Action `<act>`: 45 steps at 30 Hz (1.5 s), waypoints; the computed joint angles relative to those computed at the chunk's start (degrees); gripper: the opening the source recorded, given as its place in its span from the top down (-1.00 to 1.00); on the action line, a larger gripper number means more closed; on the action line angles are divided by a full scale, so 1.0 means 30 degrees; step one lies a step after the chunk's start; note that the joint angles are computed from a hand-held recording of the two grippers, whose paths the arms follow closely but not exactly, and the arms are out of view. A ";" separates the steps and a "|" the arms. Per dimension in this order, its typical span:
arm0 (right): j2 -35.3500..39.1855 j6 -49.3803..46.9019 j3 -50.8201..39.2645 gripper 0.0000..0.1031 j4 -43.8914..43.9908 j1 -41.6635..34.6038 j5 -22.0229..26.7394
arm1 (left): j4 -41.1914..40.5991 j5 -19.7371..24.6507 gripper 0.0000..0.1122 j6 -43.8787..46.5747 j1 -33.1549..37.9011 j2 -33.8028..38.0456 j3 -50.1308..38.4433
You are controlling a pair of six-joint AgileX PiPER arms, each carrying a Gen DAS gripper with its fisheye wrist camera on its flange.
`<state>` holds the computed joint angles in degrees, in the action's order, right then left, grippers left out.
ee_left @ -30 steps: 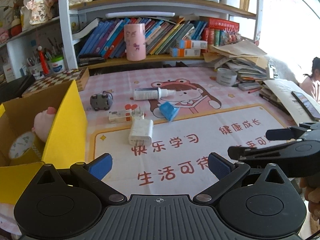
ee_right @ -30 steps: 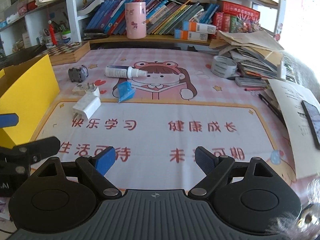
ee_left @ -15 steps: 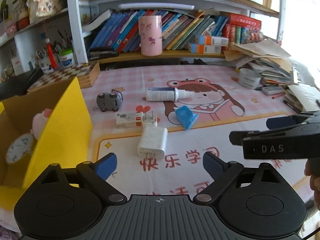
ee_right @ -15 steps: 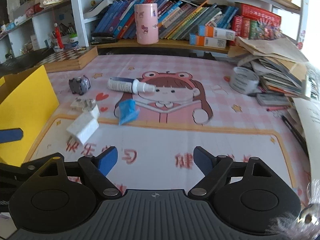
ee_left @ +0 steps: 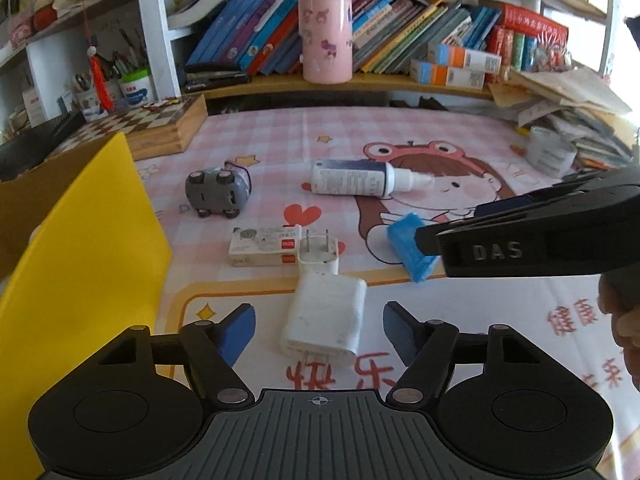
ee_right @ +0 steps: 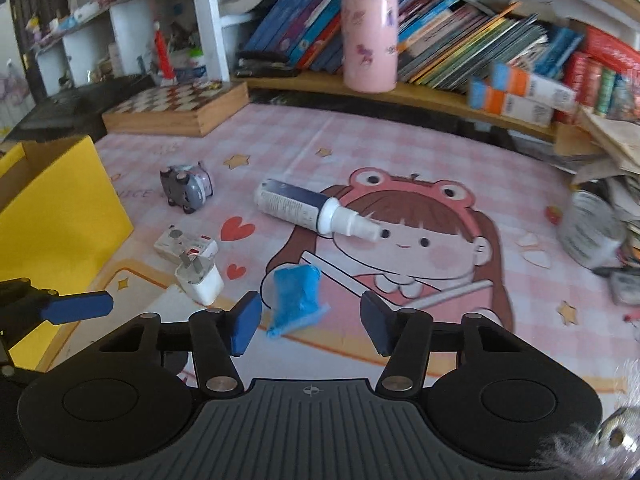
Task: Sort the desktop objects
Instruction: 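Move the left tool toward the white charger while the right tool approaches the blue item, then close the left tool on the white charger while the right tool grasps the blue item, then lift the white charger and blue item and carry both toward the yellow box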
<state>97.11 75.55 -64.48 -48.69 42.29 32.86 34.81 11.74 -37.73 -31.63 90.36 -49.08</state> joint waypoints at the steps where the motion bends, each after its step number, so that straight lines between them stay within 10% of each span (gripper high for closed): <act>1: 0.0329 -0.0613 -0.0304 0.01 0.0468 -0.0268 -0.0185 | 0.0107 0.0066 -0.25 0.0004 0.0012 0.0261 -0.0207; 22: 0.2533 -0.5674 -0.1912 0.44 0.3669 -0.2103 -0.1392 | -0.9606 0.0429 0.21 0.9504 0.1084 0.1241 -0.1077; 45: -0.2886 0.3624 0.2843 0.45 -0.0808 0.1373 0.0616 | -2.0451 0.1944 0.25 1.9586 0.3306 -0.4367 0.1383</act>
